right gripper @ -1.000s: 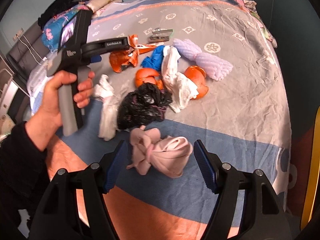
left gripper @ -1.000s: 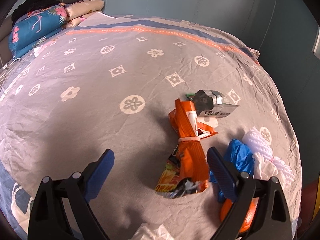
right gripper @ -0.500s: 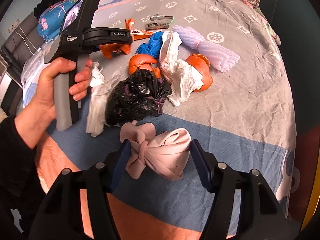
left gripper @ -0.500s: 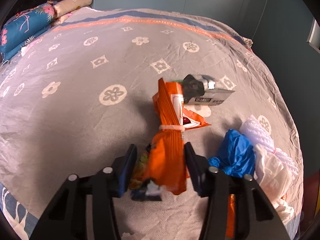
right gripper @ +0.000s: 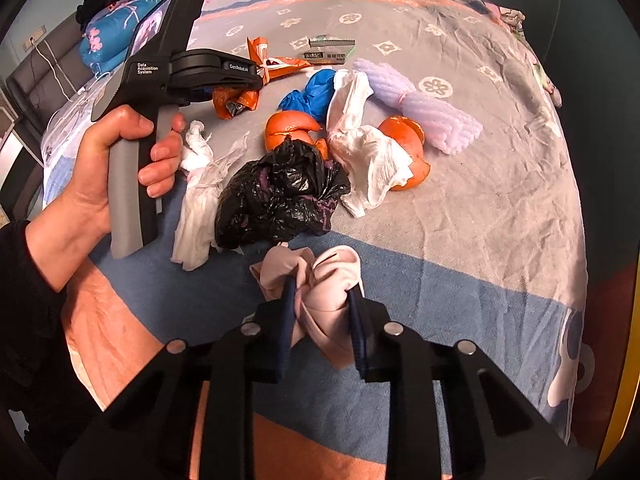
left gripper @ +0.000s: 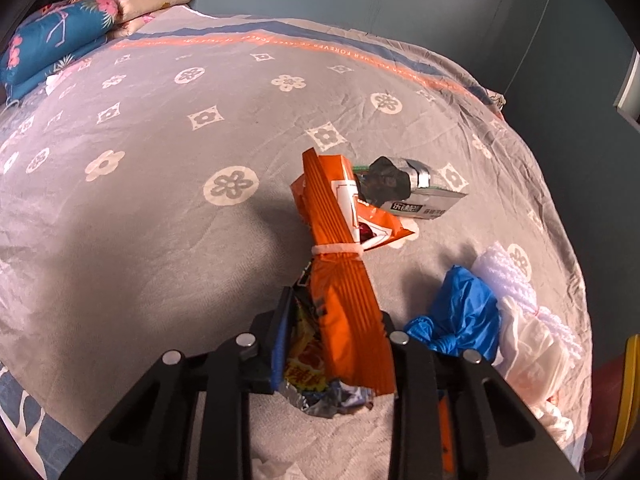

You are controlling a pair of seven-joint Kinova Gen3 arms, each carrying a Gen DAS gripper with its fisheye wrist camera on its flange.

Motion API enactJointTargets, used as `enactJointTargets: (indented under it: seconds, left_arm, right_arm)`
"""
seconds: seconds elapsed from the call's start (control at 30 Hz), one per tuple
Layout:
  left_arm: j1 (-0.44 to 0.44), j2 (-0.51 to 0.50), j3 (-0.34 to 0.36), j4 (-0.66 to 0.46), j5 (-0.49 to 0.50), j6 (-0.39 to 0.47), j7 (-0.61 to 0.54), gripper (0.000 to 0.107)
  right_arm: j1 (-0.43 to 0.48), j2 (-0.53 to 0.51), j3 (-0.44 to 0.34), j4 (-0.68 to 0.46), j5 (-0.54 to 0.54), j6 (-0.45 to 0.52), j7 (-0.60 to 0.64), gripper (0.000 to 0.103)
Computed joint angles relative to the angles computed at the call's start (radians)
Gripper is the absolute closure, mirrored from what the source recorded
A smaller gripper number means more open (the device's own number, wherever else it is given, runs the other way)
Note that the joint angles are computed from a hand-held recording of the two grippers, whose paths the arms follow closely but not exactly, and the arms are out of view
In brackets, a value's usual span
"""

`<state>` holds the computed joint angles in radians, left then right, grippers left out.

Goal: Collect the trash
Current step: 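Carry the orange snack bag with the left tool while the right tool carries the pink cloth to the bin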

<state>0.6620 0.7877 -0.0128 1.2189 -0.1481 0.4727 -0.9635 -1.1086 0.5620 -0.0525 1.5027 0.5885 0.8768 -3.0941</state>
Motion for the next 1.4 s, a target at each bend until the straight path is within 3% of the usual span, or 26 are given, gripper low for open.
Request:
enactJointTargets:
  seconds: [0.27, 0.47, 0.8, 0.9, 1.13, 1.4]
  left_arm:
    - [-0.025, -0.069, 0.012, 0.095, 0.033, -0.098, 0.007, 0.082]
    - [-0.042, -0.137, 0.017, 0.189, 0.073, -0.182, 0.018, 0.082]
    - [0.035, -0.24, -0.062, 0.298, 0.049, -0.227, 0.061, 0.082]
    - [0.019, -0.263, -0.032, 0.313, 0.046, -0.217, 0.054, 0.082]
    - [0.082, -0.333, -0.06, 0.343, -0.024, -0.194, 0.078, 0.082]
    - [0.114, -0.402, -0.034, 0.372, -0.09, -0.189, 0.113, 0.082]
  right_arm:
    - [-0.013, -0.088, 0.024, 0.123, 0.055, -0.127, -0.153, 0.082]
    - [-0.046, -0.147, 0.018, 0.19, 0.174, -0.138, -0.306, 0.082]
    - [-0.041, -0.194, -0.055, 0.213, 0.304, -0.024, -0.449, 0.082]
    - [-0.034, -0.213, -0.075, 0.225, 0.333, 0.002, -0.484, 0.082]
    - [-0.03, -0.255, -0.123, 0.219, 0.395, 0.1, -0.527, 0.082]
    - [-0.056, -0.318, -0.197, 0.205, 0.439, 0.294, -0.543, 0.082]
